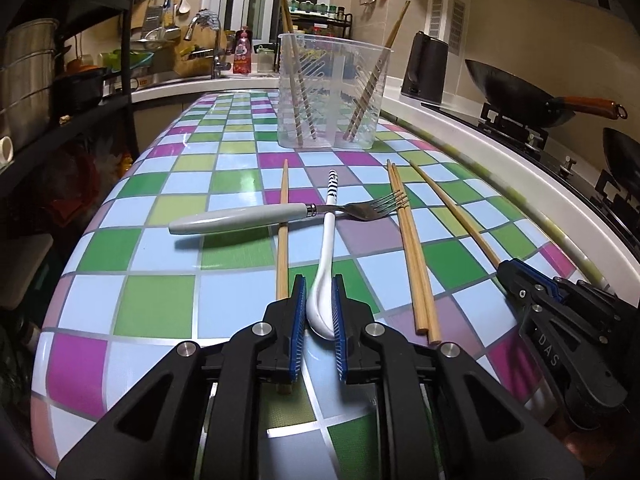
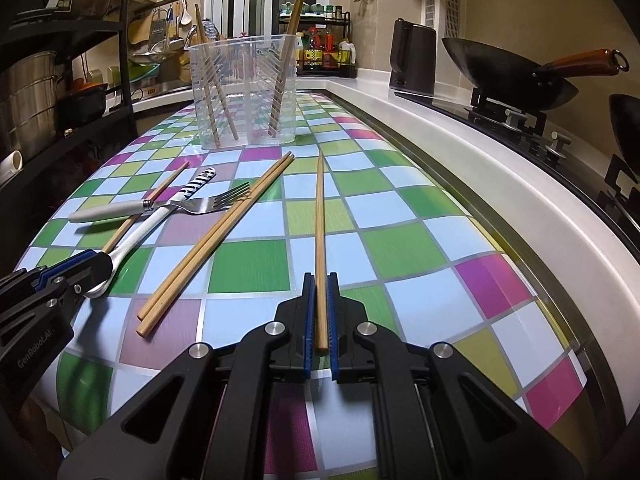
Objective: Organize utensils
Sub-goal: 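Lift the spoon and chopstick and carry both over the clear container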
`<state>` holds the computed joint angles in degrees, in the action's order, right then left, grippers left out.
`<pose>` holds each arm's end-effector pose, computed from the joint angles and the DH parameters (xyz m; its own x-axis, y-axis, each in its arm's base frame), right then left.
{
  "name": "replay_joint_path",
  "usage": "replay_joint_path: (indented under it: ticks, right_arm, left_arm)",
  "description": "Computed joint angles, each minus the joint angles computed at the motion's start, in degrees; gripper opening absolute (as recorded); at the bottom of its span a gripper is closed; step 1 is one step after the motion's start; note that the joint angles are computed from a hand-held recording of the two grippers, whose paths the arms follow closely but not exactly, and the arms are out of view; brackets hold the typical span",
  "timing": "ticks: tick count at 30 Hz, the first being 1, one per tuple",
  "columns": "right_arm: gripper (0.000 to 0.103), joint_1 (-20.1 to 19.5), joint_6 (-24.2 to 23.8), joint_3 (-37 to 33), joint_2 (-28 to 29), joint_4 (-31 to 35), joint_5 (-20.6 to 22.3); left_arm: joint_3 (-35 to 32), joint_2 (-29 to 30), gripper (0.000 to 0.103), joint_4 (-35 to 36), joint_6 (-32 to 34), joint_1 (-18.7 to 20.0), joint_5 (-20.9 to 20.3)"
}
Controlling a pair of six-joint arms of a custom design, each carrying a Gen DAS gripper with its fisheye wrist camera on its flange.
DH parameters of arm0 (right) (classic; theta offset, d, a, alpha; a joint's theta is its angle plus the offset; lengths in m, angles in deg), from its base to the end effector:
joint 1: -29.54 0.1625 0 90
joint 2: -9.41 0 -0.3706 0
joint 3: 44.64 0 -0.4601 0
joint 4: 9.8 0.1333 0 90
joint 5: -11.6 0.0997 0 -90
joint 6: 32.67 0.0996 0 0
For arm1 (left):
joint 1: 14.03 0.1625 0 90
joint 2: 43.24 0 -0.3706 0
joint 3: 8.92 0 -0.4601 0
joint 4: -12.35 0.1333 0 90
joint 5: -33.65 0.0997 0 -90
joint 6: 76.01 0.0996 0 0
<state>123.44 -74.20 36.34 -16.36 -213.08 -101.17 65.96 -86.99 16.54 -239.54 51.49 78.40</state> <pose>0.1440 -0.7188 -0.0182 -0.6815 -0.1515 0.7159 -0.6517 0.5707 -0.4996 -0.0883 -0.6862 0.0590 -0.7768 -0.0768 -0.6251 0.4795 0.5714 -0.6660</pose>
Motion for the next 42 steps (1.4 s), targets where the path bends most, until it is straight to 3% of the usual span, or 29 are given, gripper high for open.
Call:
replay_joint_path:
  ticks: [11, 15, 24, 36, 42]
  right_arm:
    - [0.006, -0.3, 0.4, 0.9, -0.1, -1.6, 0.8]
    - [0.006, -0.6, -2.4, 1.3, 0.2, -3.7, 2.1]
    - [0.006, 0.5, -3.3, 3.3, -2.2, -3.7, 3.3]
    - [0.006, 1.7, -6.6, 7.2, -4.8, -10.4, 8.0]
    - [0.006, 2.0, -5.7, 7.1, -5.8, -12.3, 9.5]
  left_arm:
    - [2.2, -1.0, 0.015, -3.0, -1.5, 0.3, 1.4]
    - [2.7, -1.3, 0.012, -4.4, -2.6, 0.0, -0.3]
    - [5.1, -3.7, 0.011, -5.3, -3.2, -1.5, -4.4]
    - [14.8, -9.5, 0.011, -19.6, 11.1, -5.0, -8.3]
    - [19.8, -13.0, 0.011, -28.2, 18.3, -6.5, -8.6]
